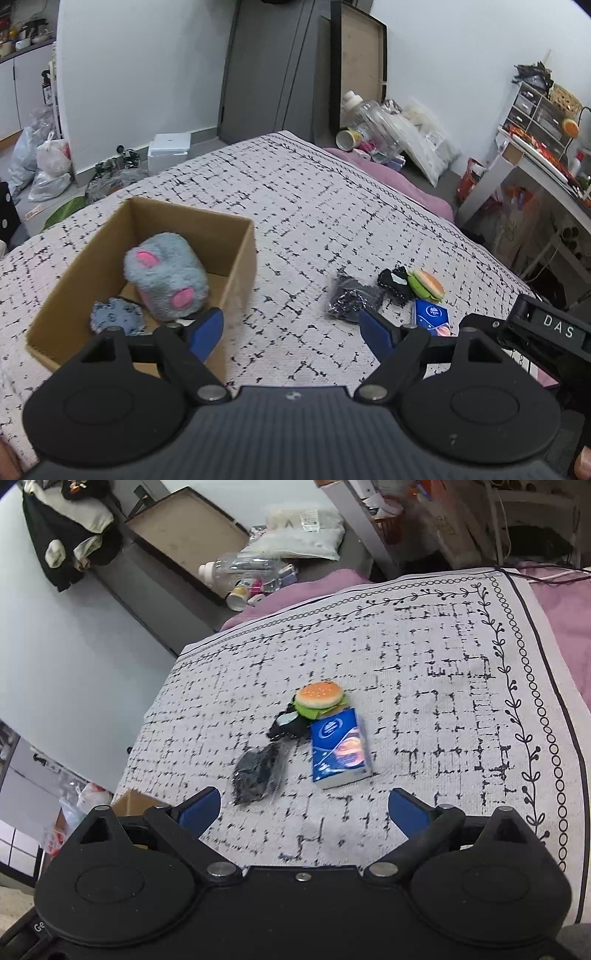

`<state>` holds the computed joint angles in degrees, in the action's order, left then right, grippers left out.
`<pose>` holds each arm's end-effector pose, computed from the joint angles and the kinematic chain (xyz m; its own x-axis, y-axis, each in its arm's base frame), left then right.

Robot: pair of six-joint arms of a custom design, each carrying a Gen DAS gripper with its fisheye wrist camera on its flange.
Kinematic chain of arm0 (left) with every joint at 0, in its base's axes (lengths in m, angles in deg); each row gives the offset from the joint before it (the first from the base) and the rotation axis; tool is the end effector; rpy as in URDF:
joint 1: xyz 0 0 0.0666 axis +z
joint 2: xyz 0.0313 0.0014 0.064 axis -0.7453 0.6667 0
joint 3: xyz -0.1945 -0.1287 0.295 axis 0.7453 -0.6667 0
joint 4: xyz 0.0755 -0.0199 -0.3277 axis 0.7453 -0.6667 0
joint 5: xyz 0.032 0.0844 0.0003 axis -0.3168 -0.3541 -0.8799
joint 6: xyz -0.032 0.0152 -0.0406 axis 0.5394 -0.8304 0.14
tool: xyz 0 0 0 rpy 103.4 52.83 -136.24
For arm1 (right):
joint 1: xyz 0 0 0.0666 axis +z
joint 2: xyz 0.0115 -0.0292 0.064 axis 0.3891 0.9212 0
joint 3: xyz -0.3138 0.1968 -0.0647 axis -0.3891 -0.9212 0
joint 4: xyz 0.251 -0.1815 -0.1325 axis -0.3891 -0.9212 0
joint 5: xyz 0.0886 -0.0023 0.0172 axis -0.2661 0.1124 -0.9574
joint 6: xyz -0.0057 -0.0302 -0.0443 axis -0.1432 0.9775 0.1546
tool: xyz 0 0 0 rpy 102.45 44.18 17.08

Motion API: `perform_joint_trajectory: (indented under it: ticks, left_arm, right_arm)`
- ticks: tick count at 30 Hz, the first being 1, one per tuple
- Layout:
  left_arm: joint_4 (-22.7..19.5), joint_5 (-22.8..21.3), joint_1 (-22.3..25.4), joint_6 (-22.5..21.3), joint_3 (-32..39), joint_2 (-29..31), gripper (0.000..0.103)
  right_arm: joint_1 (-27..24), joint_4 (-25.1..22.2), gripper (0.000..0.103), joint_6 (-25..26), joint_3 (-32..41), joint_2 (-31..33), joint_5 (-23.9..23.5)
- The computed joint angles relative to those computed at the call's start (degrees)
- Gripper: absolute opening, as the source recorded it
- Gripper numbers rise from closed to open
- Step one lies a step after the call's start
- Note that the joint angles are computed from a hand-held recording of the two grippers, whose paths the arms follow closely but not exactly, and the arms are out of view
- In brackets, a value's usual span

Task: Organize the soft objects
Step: 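Grasp the black bagged item with the left tool while the right tool grasps the tissue pack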

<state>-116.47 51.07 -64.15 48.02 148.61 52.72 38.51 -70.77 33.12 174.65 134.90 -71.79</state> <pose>0.4962 -0.1286 0.4769 -0.5774 -0.4413 -0.6869 -0.4390 0.8772 -0.1945 0.5985 0.1758 0.4459 -0.8254 0.2158 -0.5217 -0.0592 0.8860 0.4600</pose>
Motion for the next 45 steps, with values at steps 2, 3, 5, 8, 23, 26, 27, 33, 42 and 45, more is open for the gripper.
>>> perform_joint_trajectory:
  ticks: [2, 3, 5, 8, 23, 26, 27, 33, 42, 45]
  left_arm:
    - [-0.27, 0.60, 0.05, -0.14, 1.17, 1.27, 0.080]
    - [-0.44, 0.92, 0.07, -0.24, 1.88, 2.01, 0.080]
    - [-0.95, 1.25, 0.02, -0.58, 3.60, 3.68, 0.080]
    - [-1.18, 1.76, 0.02, -1.68, 5.78, 5.99, 0.080]
    - [-1.73, 6.56, 1.42, -4.21, 16.07, 17.30, 0.080]
    - [-1.38, 7.19, 1.88, -3.68, 17.73, 19.07, 0.080]
    - [-1.42, 7.16, 2.00, -3.31, 18.26, 19.61, 0.080]
    - [1.33, 7.65, 2.87, -0.21, 18.62, 21.46, 0.076]
    - [2.23, 11.37, 3.09, 2.64, 18.09, 23.34, 0.066]
    - [4.14, 14.13, 3.17, 2.60, 16.95, 22.62, 0.045]
  right_arm:
    - [-0.21, 0.53, 0.098, -0.32, 0.31, 0.74, 0.58]
    - [-0.38, 0.31, 0.098, -0.68, 0.98, 1.38, 0.62]
    - [-0.89, 0.13, 0.098, -1.70, 1.87, 2.45, 0.08]
    - [-1.45, -0.18, 0.098, -2.43, 2.92, 3.84, -0.88]
    - [-2.94, -4.24, 0.089, -2.78, 11.72, 12.02, -4.92]
    - [-3.15, -5.40, 0.084, -2.96, 14.00, 13.76, -5.67]
    - [-3.20, -5.86, 0.083, -3.06, 14.77, 14.34, -5.91]
    - [-3.09, -6.34, 0.083, -2.18, 17.43, 16.15, -5.78]
    - [-2.41, -10.55, 0.085, 0.64, 25.95, 20.85, -4.27]
    - [-2.06, -12.44, 0.085, 2.21, 29.16, 22.46, -3.24]
